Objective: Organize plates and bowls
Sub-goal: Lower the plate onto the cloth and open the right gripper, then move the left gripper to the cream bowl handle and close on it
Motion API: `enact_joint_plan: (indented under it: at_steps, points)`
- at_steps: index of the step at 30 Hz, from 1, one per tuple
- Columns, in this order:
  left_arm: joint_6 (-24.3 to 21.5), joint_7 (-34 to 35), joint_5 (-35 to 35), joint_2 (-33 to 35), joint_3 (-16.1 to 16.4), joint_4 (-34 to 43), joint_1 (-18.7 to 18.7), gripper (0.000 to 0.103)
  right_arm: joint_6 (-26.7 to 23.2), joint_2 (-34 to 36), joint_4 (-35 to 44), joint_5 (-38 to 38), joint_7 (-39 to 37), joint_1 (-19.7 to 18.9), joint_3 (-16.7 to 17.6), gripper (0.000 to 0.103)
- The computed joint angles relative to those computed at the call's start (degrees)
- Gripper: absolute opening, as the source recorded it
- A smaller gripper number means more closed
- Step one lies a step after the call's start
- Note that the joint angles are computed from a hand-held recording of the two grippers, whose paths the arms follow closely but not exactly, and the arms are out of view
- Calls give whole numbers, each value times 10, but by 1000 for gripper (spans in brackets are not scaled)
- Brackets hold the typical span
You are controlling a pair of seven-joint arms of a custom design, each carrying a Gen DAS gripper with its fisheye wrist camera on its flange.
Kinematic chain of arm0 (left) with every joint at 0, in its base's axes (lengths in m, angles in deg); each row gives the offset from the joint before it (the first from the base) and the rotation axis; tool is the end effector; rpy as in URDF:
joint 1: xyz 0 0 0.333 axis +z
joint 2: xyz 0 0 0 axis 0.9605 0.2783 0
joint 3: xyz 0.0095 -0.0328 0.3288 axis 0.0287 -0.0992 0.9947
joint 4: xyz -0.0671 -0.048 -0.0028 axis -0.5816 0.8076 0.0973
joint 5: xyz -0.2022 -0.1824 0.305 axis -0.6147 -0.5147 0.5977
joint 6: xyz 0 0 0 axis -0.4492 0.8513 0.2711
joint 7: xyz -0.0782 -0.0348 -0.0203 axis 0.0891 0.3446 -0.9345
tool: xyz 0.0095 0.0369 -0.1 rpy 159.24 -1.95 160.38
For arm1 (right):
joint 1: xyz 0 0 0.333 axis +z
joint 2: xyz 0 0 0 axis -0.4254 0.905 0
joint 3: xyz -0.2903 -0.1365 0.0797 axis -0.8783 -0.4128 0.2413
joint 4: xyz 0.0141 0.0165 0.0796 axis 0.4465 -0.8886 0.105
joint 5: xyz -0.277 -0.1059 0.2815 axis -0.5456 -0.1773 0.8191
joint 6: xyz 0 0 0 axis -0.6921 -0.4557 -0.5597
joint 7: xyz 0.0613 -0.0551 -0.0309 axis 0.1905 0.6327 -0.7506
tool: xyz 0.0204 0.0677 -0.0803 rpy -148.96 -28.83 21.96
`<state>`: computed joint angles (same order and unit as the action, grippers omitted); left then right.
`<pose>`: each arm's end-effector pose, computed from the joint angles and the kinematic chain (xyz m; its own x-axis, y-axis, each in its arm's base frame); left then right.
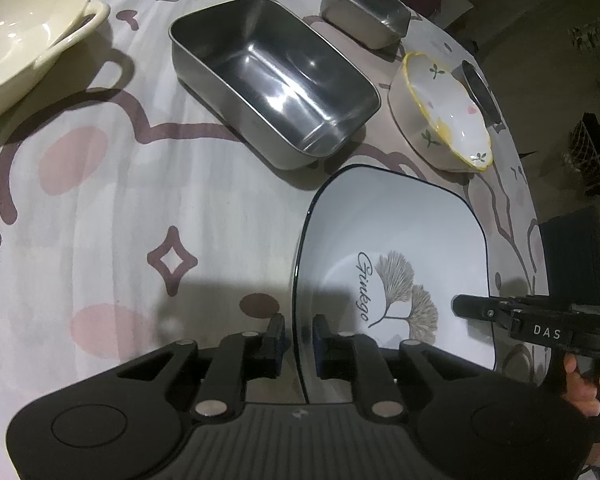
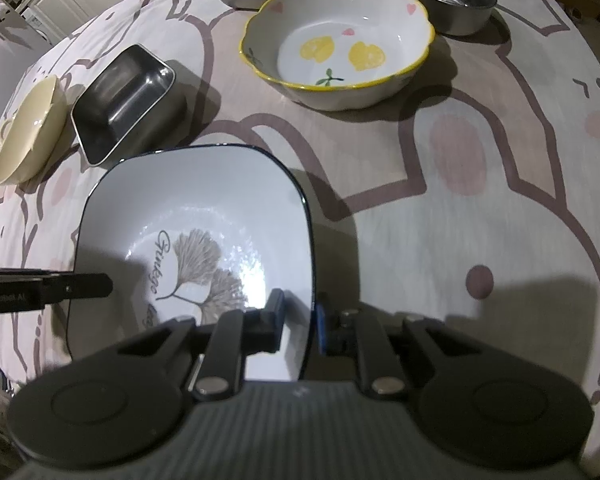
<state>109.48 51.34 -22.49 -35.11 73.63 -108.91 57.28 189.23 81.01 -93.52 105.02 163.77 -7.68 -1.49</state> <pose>0.3720 -0.0806 0.3819 0.0541 -0.8985 0.4357 -0.9650 -0.1591 -0.2083 0.5077 0.1959 0.3215 0.2387 -0.9553 -0.1743 -0.9476 -0.1899 -0.2569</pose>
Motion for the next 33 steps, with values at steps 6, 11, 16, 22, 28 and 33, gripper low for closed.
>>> enact_joint_plan:
  at_steps: [6, 11, 16, 22, 28, 33]
  points:
    - [-3, 7, 2, -3, 0, -1, -1, 29, -6, -2, 0, -5, 4, 1, 0, 21]
    - [-3, 11, 8, -5, -3, -2, -1, 40, -9, -4, -2, -5, 7, 1, -1, 23]
    - [3, 7, 20, -13, -7, -7, -2, 55, -6, -11, -8, -31, 35, 3, -4, 37]
    - [14, -9, 48, -36, -12, -21, -2, 79, 7, -29, -24, -16, 31, 0, -2, 60]
    - [22, -31, 78, -68, -7, -39, -7, 96, 29, -62, -54, -10, 39, -1, -1, 90]
    - [29, -44, 118, -100, -10, -54, -9, 103, 62, -94, -87, 21, 15, 3, 0, 103]
